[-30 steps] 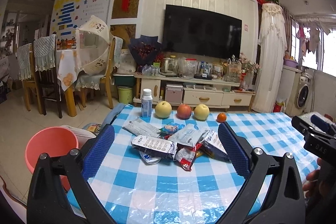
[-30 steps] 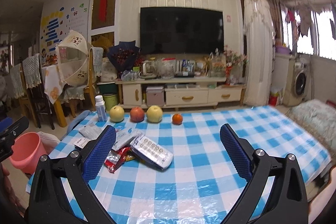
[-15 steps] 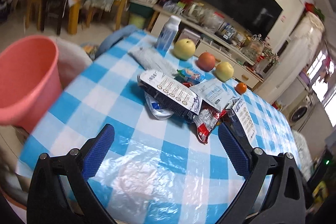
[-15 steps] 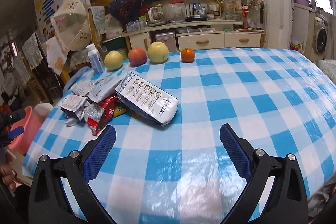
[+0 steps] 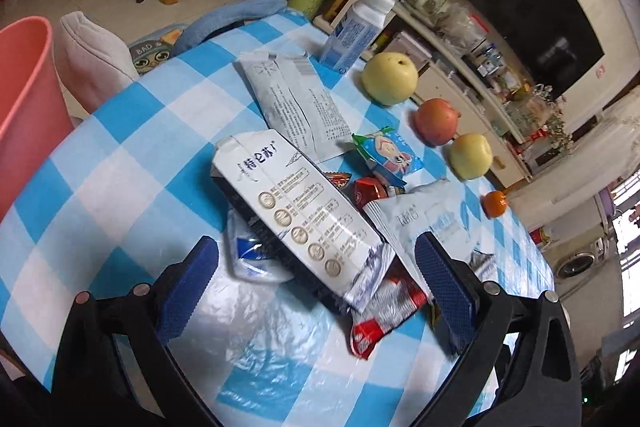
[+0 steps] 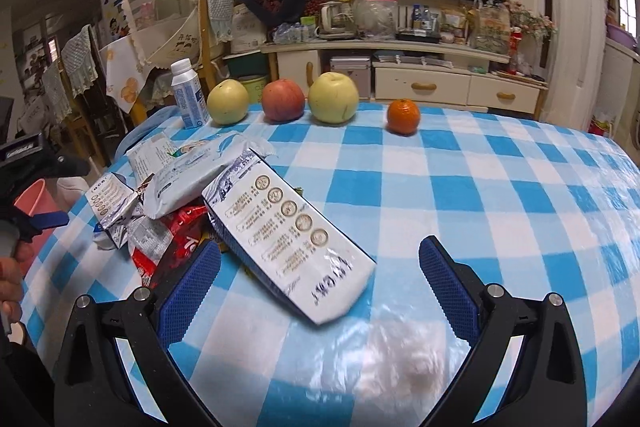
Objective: Collect trash
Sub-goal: 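Grasp the white biscuit package with the left gripper and lift it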
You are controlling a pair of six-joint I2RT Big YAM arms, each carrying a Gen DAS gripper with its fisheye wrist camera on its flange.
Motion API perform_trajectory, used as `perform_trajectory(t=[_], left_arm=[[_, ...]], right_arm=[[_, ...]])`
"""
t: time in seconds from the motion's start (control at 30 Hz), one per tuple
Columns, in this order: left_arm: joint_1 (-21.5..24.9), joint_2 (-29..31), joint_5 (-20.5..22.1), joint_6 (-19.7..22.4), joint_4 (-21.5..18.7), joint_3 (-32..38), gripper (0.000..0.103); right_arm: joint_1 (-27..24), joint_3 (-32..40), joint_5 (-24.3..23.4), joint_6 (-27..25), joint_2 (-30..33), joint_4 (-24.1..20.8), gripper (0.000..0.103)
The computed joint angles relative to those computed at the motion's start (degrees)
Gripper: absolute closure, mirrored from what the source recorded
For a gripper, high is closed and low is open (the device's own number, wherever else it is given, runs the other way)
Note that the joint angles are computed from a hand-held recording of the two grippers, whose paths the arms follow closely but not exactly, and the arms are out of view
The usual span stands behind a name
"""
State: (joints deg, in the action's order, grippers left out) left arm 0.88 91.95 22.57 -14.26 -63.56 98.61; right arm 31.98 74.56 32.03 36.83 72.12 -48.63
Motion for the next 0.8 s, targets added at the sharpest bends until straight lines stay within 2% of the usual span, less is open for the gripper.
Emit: perform_trajectory(t=[0.03,0.13,0.37,0.43,0.5,0.6,0.7,0.8], left_arm=[[-0.4,1.0,-1.1,-0.2,-1.0,1.1,0.004],[-1.9,3.2,-4.1,-0.3,-2.7,3.9,0.004],[-4.6,7.1,-11.0,1.1,-5.7,8.2,0.006],[-5.0,7.5,-13.3,1.4,-5.9,8.5,0.015],[-5.3,7.8,-15.3,1.5,-6.1,8.6,0.026],[-4.8,7.7,-14.9,1.9,-5.5,8.1,0.030],[-4.6,7.2,-15.7,3.1,-5.4,7.3,0.042],[-3.8,6.3,-13.9,4.4,-4.7,5.9,0.046]], right_arm=[[-0.9,0.3,-2.1,-1.7,0.7,0.8,0.005],[-2.1,1.8,-4.3,-5.8,2.8,1.1,0.005],[-4.7,3.8,-9.3,-9.2,5.9,1.1,0.005],[-5.1,4.2,-11.2,-9.4,6.5,0.7,0.007],[-5.0,4.8,-12.3,-9.8,7.0,0.0,0.015],[-4.4,5.8,-11.2,-10.5,7.9,-1.7,0.017],[-3.8,6.3,-10.9,-10.5,8.4,-3.1,0.025],[-3.3,6.3,-9.9,-10.3,8.3,-4.1,0.032]])
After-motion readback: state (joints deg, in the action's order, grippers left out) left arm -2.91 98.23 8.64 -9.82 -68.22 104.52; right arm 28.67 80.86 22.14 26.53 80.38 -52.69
